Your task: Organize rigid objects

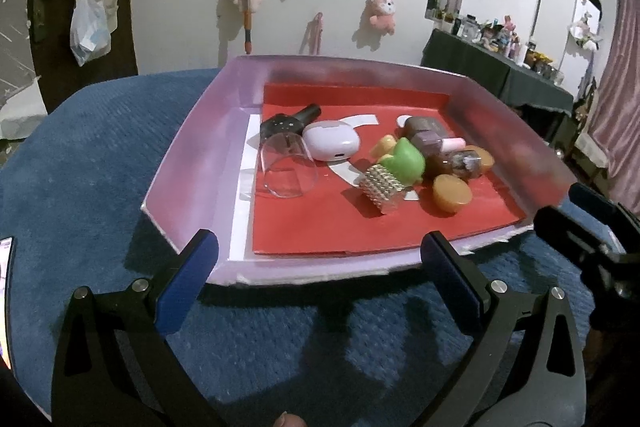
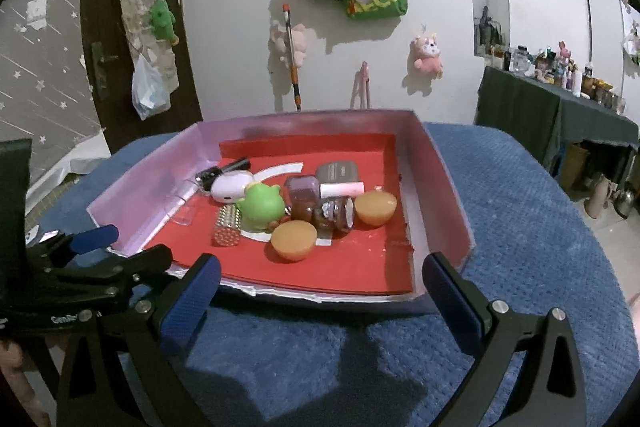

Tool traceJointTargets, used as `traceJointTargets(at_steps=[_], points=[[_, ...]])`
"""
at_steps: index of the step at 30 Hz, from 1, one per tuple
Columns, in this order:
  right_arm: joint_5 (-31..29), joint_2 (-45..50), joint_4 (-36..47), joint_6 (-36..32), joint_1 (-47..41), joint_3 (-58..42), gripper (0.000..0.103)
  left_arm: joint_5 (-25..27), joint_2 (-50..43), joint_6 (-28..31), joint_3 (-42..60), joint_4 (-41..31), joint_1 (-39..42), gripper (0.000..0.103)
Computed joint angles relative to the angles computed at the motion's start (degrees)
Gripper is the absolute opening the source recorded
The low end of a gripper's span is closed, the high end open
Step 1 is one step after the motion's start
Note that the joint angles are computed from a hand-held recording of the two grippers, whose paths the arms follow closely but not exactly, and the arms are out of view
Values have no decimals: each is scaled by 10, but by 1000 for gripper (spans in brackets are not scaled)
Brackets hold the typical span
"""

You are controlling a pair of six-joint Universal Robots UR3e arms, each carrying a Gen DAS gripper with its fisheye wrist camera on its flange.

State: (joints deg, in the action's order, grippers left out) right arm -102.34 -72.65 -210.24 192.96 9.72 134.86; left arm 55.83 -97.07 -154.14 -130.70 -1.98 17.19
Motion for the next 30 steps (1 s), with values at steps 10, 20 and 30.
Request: traceJointTargets(at_steps=[10,20,30], points=[[34,-81,85,11,-16,54,103,0,85,40,-56,-60,20,103],[34,-67,99,18,-17,70,103,13,93,52,-73,-77,16,103],[26,-52,98,21,-20,68,103,29,68,43,-69,-61,11,103]])
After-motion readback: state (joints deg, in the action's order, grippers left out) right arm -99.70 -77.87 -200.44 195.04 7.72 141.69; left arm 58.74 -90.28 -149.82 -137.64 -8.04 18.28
